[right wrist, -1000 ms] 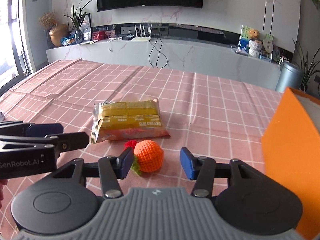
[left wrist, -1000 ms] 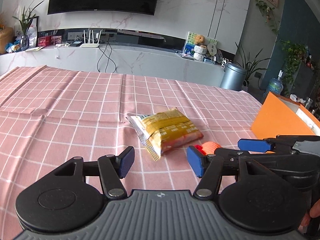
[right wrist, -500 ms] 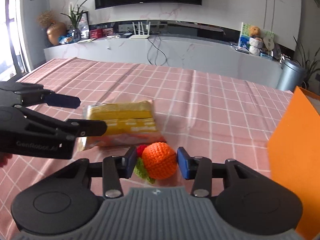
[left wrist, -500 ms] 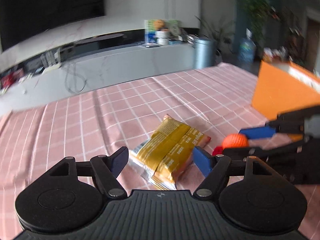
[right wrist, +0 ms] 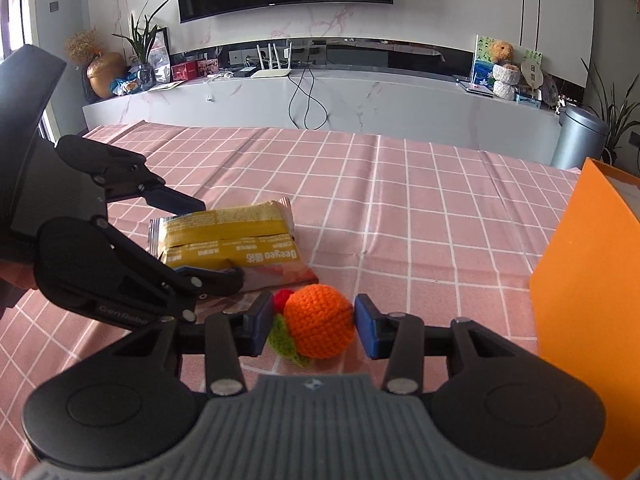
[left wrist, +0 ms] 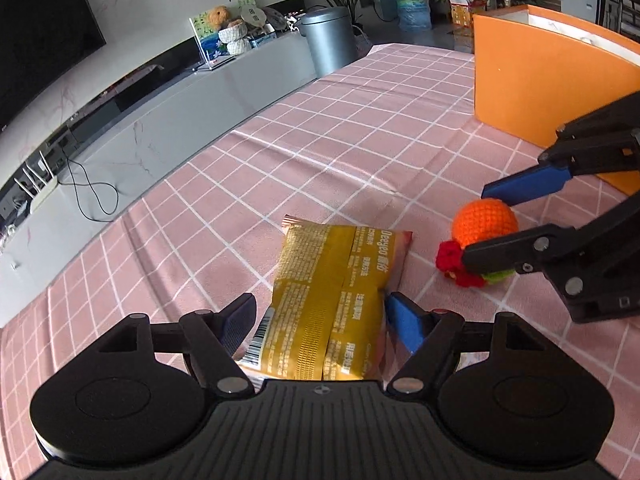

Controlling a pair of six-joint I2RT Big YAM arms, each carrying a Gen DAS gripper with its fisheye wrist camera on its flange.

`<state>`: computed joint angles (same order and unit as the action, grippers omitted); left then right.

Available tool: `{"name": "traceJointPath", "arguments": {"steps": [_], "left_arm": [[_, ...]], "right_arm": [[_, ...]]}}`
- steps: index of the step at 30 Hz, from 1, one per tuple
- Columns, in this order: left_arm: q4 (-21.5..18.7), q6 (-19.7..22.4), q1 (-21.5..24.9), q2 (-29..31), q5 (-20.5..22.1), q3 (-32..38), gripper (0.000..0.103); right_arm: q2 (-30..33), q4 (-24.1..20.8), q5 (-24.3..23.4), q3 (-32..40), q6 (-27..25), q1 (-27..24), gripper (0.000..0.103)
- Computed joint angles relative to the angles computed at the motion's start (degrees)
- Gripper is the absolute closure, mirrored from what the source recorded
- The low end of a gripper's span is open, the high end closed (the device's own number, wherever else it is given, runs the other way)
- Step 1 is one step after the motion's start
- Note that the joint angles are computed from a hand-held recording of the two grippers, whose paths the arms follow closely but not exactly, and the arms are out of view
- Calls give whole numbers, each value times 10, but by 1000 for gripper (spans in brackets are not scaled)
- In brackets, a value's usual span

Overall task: Organize soft objects
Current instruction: 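Grasp the yellow snack pack with the left gripper while the right grasps the crocheted fruit toy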

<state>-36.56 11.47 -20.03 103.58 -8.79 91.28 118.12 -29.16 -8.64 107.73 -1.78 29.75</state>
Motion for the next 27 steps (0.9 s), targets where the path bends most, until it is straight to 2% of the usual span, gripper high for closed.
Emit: {"name": "traceJointPath", "arguments": {"steps": [3, 8, 9, 14, 21, 27], "left_arm": [[-2, -20, 3, 4, 10, 4, 19], [8, -48, -2, -1, 6, -4, 37], [9, -54, -5, -2, 0, -6, 42], [14, -95, -19, -11, -37, -16, 49], [41, -170, -38, -51, -84, -55, 51], [40, -233, -67, -94, -125, -78, 51]], "right_arm": [[-1, 0, 2, -2, -4, 1, 59], [0, -5, 4, 2, -7, 1, 59], [2, -9, 4, 5, -8, 2, 59], [5, -23, 3, 15, -9, 1, 60], [-18, -11, 4, -6, -15, -1, 62], [-67, 17, -8, -62, -19, -9, 63]]}}
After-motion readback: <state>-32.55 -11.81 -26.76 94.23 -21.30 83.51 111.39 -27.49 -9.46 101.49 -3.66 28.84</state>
